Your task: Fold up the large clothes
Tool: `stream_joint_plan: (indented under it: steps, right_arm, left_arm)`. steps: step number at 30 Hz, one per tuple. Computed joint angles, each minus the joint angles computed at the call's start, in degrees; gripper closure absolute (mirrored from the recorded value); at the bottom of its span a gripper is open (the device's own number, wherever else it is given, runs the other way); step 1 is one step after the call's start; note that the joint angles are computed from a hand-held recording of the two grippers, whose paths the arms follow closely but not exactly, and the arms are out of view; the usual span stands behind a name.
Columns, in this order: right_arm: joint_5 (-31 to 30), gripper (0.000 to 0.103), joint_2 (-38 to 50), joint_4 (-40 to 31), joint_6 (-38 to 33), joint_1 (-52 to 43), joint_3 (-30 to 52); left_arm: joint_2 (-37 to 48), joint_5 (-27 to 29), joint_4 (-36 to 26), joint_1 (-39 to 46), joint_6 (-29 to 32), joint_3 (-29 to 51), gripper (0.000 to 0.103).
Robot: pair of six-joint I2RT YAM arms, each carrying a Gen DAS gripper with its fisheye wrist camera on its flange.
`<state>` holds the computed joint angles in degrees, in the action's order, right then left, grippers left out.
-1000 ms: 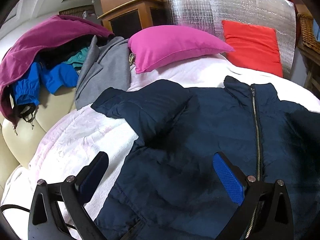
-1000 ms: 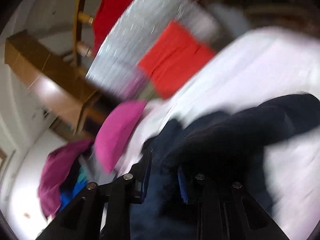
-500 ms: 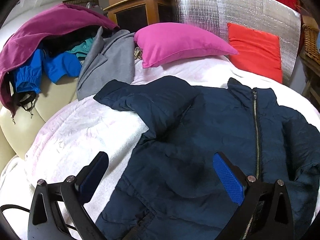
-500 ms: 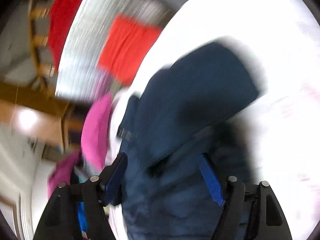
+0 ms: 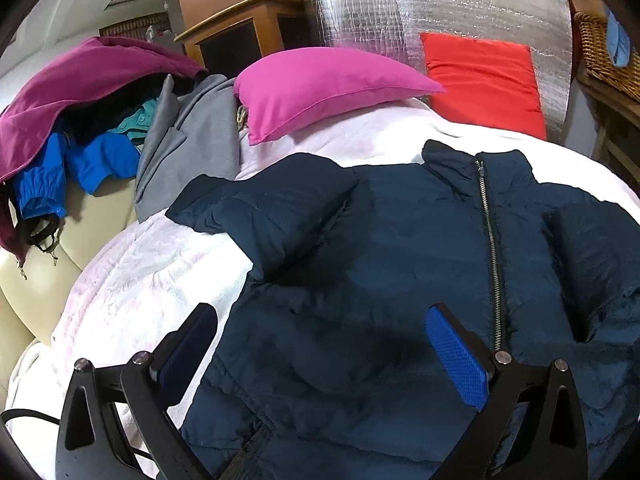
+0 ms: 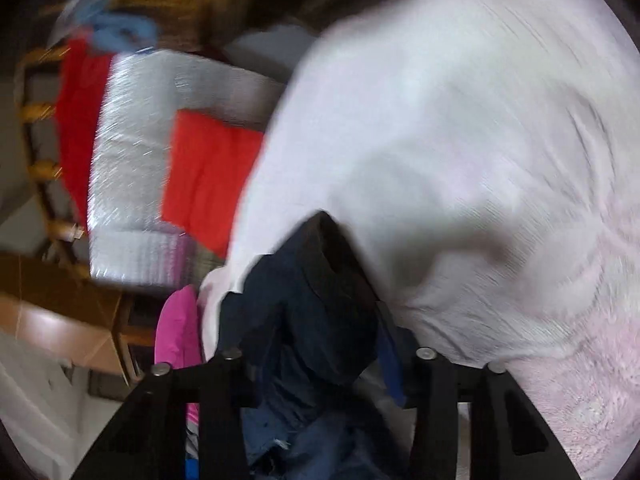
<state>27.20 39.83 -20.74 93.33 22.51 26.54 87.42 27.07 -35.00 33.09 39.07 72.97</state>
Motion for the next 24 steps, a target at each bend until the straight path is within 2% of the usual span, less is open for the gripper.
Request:
stream_joint_plan:
  steps: [1,4,7,9,12,14,15,16,17,18,20,22,24]
  right_arm:
    - [0.8,0.066,0.5,1.2,-2.3,0.7,0.8]
    - [5.9,0.066,5.7,8.6,-9.5,7.4,4.0]
    - [6.0,0.066,13.9,14.5,-18.3,12.8,10.0]
    - [2.5,0.066,22.5,21.2,-23.2,14.4,14.1]
    - [-3.7,0.066,33.0,28.7,-26.5,15.9,18.4]
    - [-9.2,0.065,40.0,28.7,-27.0,15.7,24.0]
    - [-12.6,0.057,43.0,28.3,-26.4,15.3,26.2]
    - [-15.0,0.04,44.7,28.4,-25.8,15.1,27.2]
    - [-16.3,0.034,46.0,28.9,-25.5,15.4,27.7]
    - [-16.4,0.03,46.9,28.3,-26.1,15.6,29.1]
    - [-14.7,0.03,45.1,26.7,-27.5,14.9,29.6]
    - [-9.5,0.03,40.0,25.8,-26.9,15.4,26.5]
    - [-2.2,0.028,30.1,23.5,-24.6,18.4,19.1]
  left_arm:
    - [-0.1,0.2,-0.1,0.0,-0.1,0.0,0.0]
    - [-0.6,1.5,-0.6,0.6,0.1,0.0,0.0]
    - [-0.9,2.6,-0.4,1.4,0.4,-0.2,0.0]
    - [-0.7,3.1,-0.5,2.0,0.8,0.0,0.0]
    - [0.8,3.4,-1.0,3.1,1.6,1.4,0.0]
    - [2.5,3.3,-1.8,3.8,1.9,3.1,0.0]
    - [3.2,3.3,-2.2,4.0,1.8,3.8,0.0]
    - [4.0,3.3,-2.7,4.2,1.7,4.8,0.0]
    - [4.9,3.3,-3.5,4.5,1.5,5.8,0.0]
    - [6.1,3.5,-4.8,4.7,1.3,7.5,0.0]
    - [7.8,3.8,-6.9,4.8,1.0,9.7,0.0]
    - [9.8,4.3,-9.7,4.6,0.8,12.4,0.0]
    - [11.4,4.5,-12.6,4.1,1.3,14.4,0.0]
